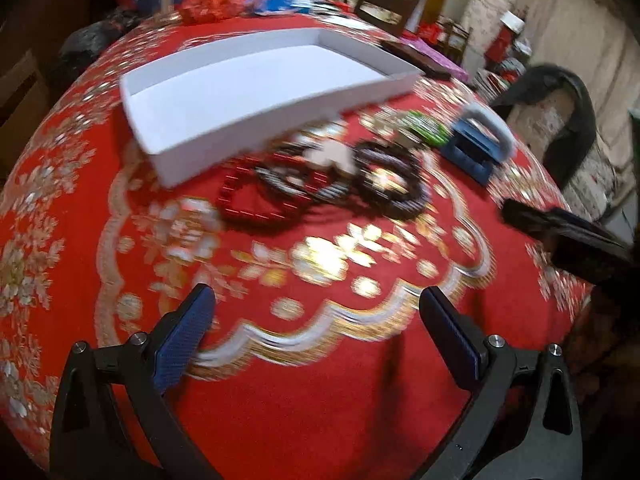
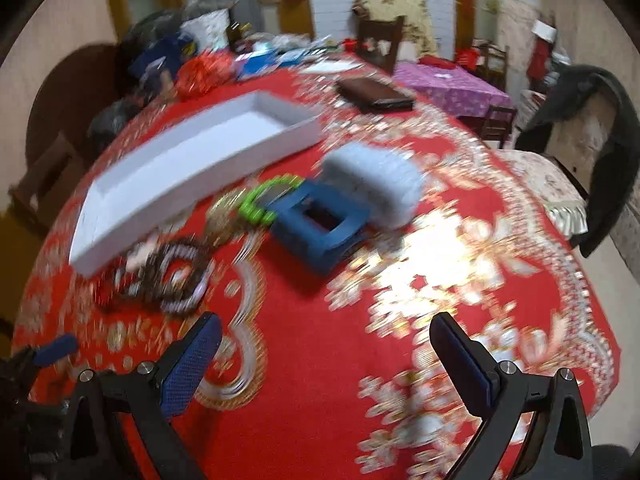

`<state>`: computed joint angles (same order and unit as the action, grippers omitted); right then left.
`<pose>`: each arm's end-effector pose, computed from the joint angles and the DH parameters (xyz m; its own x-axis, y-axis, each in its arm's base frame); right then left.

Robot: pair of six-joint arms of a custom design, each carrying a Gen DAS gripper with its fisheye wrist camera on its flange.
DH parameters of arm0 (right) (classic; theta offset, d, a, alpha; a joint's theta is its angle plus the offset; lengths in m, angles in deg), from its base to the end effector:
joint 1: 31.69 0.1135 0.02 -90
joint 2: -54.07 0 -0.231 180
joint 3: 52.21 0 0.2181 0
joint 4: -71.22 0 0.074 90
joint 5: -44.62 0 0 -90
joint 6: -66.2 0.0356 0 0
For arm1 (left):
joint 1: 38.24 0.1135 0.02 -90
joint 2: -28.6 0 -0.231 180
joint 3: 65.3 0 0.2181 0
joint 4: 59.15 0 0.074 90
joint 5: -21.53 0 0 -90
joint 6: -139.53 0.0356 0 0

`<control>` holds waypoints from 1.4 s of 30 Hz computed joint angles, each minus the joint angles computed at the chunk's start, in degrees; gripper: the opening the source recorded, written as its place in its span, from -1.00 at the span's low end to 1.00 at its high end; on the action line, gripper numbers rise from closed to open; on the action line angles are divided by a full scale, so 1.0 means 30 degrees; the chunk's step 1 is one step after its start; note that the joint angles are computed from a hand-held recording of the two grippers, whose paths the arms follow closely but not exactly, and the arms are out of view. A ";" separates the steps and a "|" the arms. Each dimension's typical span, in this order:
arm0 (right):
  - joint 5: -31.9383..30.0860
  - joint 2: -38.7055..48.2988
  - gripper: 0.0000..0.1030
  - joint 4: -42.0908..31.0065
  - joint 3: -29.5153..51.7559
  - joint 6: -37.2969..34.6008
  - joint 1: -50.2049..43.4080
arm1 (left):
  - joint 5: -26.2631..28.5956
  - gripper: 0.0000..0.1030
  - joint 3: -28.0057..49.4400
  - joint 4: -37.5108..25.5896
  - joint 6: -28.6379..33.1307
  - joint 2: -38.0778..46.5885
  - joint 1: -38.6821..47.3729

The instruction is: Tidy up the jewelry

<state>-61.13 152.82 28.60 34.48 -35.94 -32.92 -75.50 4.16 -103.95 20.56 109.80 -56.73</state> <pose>0.3311 0.0026 0.2079 -0.7689 -0.1859 -0.6118 -0.3047 0.9477 0.0949 0.2465 -0.0778 0.2062 -0.8137 -0.2348 -0.5318 -0.1638 0.9703 -0.1777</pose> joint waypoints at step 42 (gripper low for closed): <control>-0.2709 0.8305 1.00 -0.4515 1.2725 -0.0392 -0.2621 | 0.5104 -0.86 0.6169 0.1633 0.4735 0.6397 0.2201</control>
<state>-69.25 177.74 15.05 72.65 -37.12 -40.78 -60.19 22.67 -99.05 34.76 128.99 -50.13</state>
